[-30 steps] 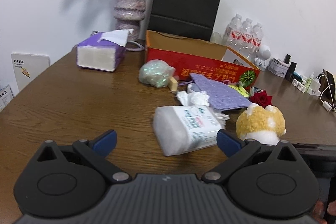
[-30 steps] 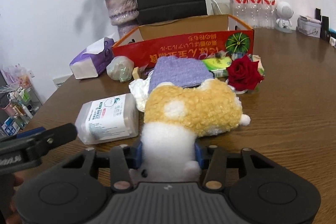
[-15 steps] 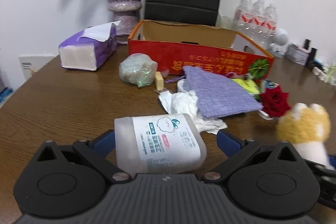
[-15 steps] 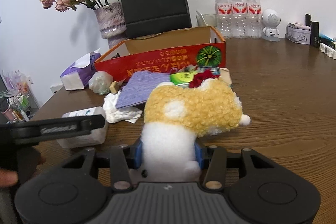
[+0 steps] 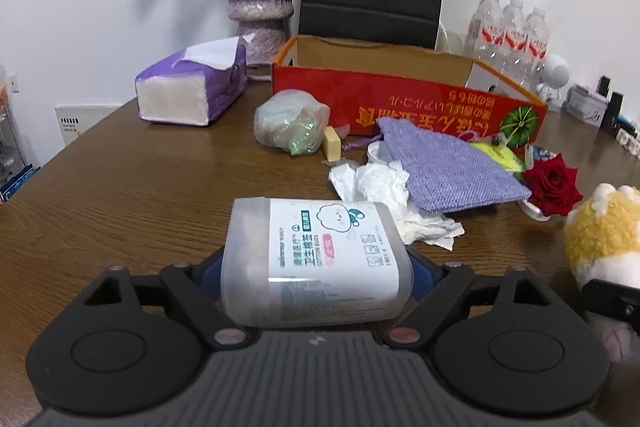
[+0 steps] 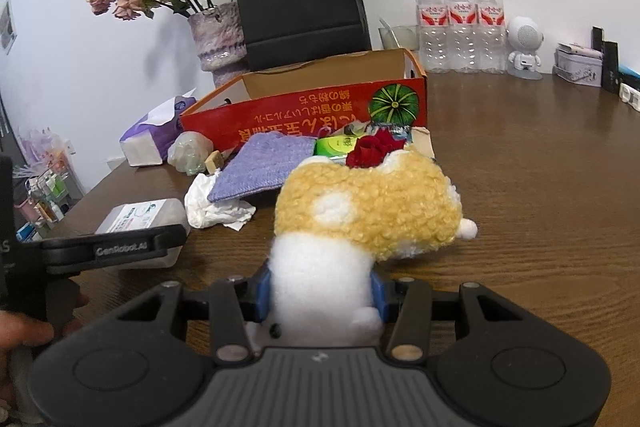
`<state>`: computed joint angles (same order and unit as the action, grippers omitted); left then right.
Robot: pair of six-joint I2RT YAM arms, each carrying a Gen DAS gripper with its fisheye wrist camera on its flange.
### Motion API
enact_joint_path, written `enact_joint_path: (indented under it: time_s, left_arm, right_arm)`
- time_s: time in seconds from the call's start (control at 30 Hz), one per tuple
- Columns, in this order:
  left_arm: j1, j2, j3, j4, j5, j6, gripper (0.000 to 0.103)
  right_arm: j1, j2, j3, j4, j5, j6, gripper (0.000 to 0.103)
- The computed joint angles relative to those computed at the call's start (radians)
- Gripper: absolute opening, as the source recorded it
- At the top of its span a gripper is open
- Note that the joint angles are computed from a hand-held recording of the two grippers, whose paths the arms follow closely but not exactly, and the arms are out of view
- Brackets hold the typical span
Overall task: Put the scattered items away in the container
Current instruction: 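Grasp the plush sheep with the right gripper while the left gripper grasps the wet-wipes pack, then carry both items over the cardboard box and open both grippers to drop them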
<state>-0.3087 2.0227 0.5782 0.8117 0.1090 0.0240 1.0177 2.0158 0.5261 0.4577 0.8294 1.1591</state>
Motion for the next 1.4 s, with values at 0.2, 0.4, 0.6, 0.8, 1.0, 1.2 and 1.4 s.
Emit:
enact_joint_path:
  time_s: [0.2, 0.4, 0.6, 0.8, 1.0, 1.2, 1.4]
  left_arm:
    - [0.066, -0.076, -0.03, 0.014, 0.115, 0.02, 0.083]
    - [0.093, -0.136, 0.007, 0.018, 0.198, 0.015, 0.083]
    - [0.074, -0.121, 0.167, 0.016, 0.235, -0.059, 0.083]
    - [0.022, 0.003, 0.451, -0.107, 0.211, -0.125, 0.083]
    - [-0.014, 0.217, 0.791, -0.289, 0.171, -0.173, 0.083]
    - [-0.044, 0.462, 1.175, -0.557, 0.131, -0.151, 0.083]
    - [-0.058, 0.641, 1.475, -0.787, 0.093, -0.082, 0.083]
  right_arm:
    - [-0.025, -0.022, -0.025, 0.053, -0.006, -0.083, 0.045]
    - [-0.101, -0.069, -0.031, 0.1, -0.03, -0.2, 0.045]
    - [-0.236, -0.147, 0.013, 0.145, -0.103, -0.405, 0.045]
    - [-0.411, -0.127, 0.155, 0.187, -0.194, -0.595, 0.045]
    - [-0.598, 0.03, 0.407, 0.07, -0.327, -0.68, 0.045]
    - [-0.701, 0.218, 0.621, -0.017, -0.476, -0.642, 0.046]
    - [-0.717, 0.332, 0.799, -0.15, -0.45, -0.7, 0.046]
